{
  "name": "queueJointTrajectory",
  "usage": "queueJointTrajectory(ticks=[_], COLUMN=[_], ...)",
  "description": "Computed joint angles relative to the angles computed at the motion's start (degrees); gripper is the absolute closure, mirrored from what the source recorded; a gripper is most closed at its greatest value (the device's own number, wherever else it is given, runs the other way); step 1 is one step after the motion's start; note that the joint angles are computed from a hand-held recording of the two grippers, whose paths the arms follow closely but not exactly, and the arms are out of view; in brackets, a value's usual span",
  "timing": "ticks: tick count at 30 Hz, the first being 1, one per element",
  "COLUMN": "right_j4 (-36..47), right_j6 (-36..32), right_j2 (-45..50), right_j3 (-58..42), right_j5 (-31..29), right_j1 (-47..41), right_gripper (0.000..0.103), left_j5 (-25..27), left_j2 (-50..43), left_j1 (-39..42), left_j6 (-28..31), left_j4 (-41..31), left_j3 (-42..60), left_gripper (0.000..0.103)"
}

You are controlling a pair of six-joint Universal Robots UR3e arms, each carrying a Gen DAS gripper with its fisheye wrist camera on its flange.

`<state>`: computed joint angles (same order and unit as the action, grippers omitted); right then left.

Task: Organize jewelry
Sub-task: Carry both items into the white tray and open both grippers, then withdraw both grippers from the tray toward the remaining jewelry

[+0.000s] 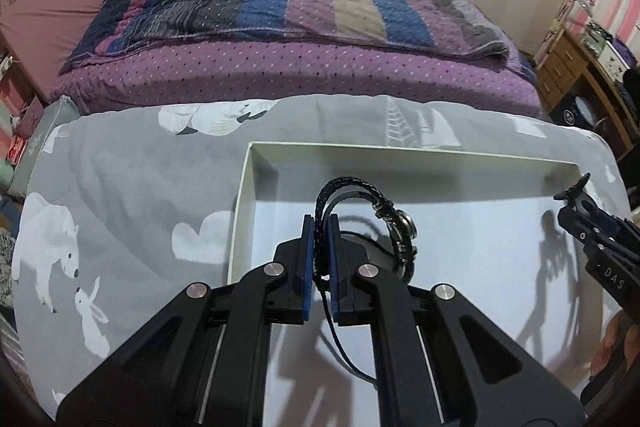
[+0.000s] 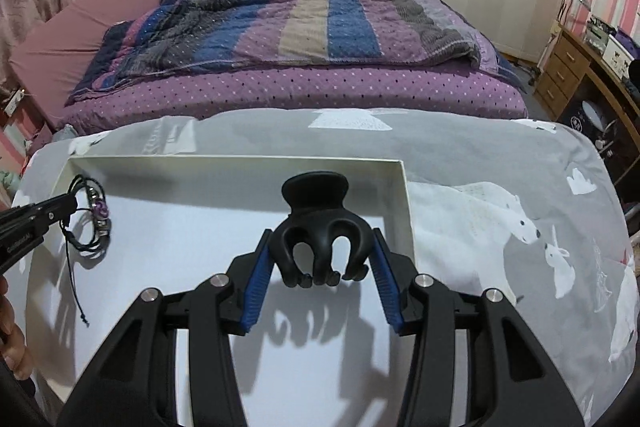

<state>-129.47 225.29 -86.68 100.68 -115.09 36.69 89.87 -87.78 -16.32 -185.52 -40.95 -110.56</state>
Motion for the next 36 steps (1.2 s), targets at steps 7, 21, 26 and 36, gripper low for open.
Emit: queueJointTrajectory(ticks=[7,21,26,36], right_j4=[-2.0,2.6,7.8,30.2], right_j6=[-1.0,-2.9,0.4,16.8], right_j2=[1.3,1.0,-3.1,-10.1], right_j3=[1.0,-2.0,-5.5,-15.7], right_j5=[1.3,4.4,-0.1,-12.5], right_j1=[-2.8,-4.4,0.5,18.9], right_gripper=[0.055,0.043,0.035,0.008], left_j5=[3.5,9.0,7.2,9.1], left_j2=[-5.6,-2.1,9.6,42.1], left_j1=[-0.6,-4.8,-5.5,-4.5], left_j6=[-1.2,-2.1,-2.3,-2.3], left_j4=[0.9,-3.3,-9.1,-32.7], left_j3=[3.2,3.6,1.5,0.0], left_gripper=[0.099,0.048,0.037,0.003])
